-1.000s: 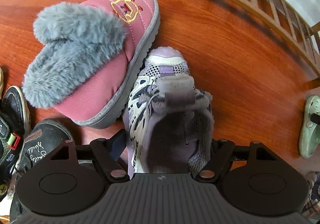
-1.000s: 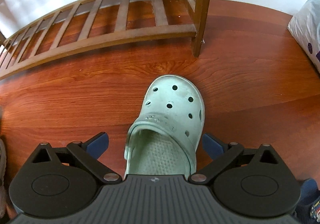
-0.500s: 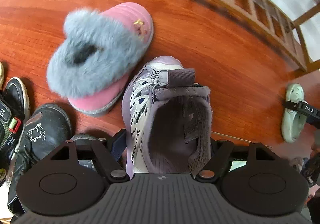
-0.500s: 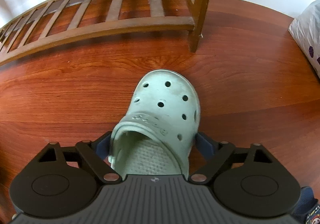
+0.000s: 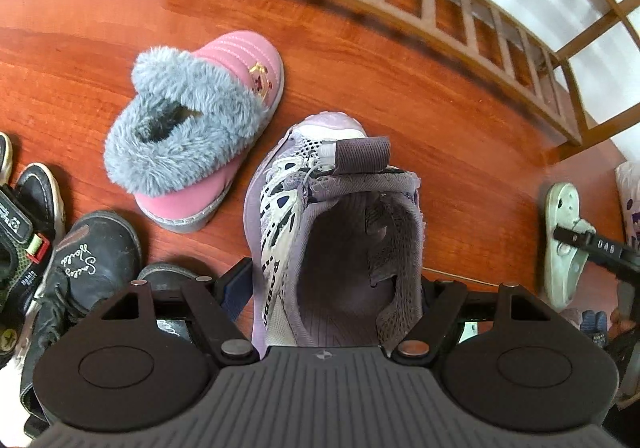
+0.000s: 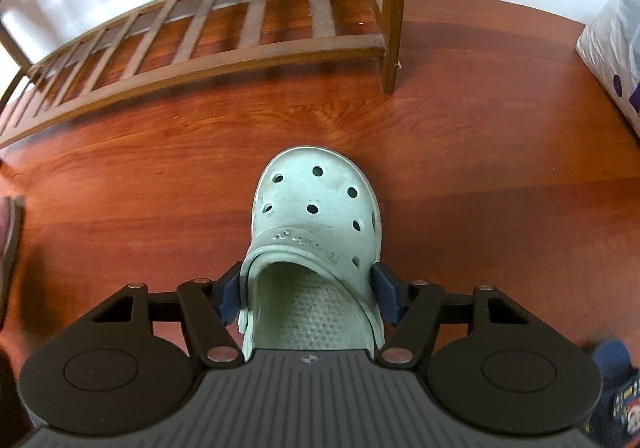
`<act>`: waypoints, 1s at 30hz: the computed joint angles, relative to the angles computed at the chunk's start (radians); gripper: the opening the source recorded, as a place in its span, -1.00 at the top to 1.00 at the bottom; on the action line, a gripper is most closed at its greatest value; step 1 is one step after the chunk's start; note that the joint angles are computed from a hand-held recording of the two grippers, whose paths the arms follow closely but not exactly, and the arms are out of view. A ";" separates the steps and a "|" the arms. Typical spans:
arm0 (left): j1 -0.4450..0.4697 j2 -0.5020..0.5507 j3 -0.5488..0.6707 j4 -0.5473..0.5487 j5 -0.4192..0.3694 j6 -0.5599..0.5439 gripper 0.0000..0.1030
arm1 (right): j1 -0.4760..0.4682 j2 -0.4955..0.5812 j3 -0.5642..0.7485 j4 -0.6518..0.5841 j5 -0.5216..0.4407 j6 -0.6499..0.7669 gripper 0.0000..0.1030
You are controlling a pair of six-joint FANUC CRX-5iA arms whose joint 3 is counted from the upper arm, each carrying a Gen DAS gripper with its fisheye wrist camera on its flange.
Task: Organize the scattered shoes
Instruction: 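Grasp the lone mint clog with the right tool while the left tool lifts the lilac sneaker, then set the clog beside its mate and open the right tool while the left tool holds the sneaker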
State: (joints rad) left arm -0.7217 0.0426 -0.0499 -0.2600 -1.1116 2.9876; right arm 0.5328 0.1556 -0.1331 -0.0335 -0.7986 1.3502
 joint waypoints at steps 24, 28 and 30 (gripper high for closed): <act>-0.015 -0.113 -0.084 -0.018 0.056 -0.074 -0.47 | 0.368 -0.331 -0.401 0.179 0.012 -0.297 -0.38; -0.015 -0.123 -0.092 -0.016 0.057 -0.079 -0.47 | 0.419 -0.346 -0.406 0.166 -0.005 -0.343 -0.38; -0.015 -0.128 -0.097 -0.016 0.061 -0.085 -0.47 | 0.451 -0.356 -0.412 0.166 -0.008 -0.373 -0.38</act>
